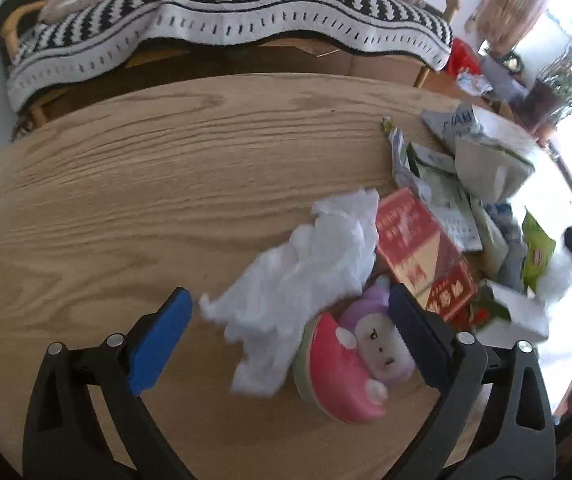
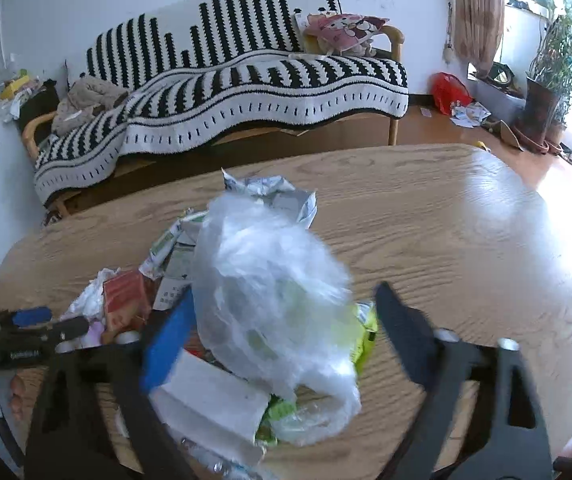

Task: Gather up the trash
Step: 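Grasp the white tissue with left tool while right tool grasps plastic bag, then carry tissue and bag to the bin and open both tools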

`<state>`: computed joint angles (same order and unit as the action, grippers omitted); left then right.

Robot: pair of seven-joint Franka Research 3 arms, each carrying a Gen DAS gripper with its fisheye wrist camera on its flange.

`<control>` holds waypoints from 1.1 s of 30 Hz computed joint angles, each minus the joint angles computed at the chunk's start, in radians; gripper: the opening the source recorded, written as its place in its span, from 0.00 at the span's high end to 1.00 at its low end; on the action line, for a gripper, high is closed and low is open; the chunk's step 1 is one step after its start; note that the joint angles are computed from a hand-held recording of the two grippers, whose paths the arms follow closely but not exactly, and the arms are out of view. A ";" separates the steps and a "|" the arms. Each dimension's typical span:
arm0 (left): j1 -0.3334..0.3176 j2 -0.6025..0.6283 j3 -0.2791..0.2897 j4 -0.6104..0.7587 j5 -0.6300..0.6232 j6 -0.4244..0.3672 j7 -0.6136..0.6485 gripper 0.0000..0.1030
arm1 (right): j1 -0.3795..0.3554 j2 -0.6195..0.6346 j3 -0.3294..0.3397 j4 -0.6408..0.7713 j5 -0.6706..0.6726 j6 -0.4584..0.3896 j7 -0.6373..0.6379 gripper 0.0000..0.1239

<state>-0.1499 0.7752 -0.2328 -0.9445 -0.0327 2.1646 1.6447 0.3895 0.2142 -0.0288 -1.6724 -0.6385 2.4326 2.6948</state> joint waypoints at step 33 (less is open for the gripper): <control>0.180 -0.409 -0.096 -0.508 -0.465 0.338 0.211 0.89 | -0.042 -0.093 -0.003 -0.175 0.037 0.348 0.052 0.94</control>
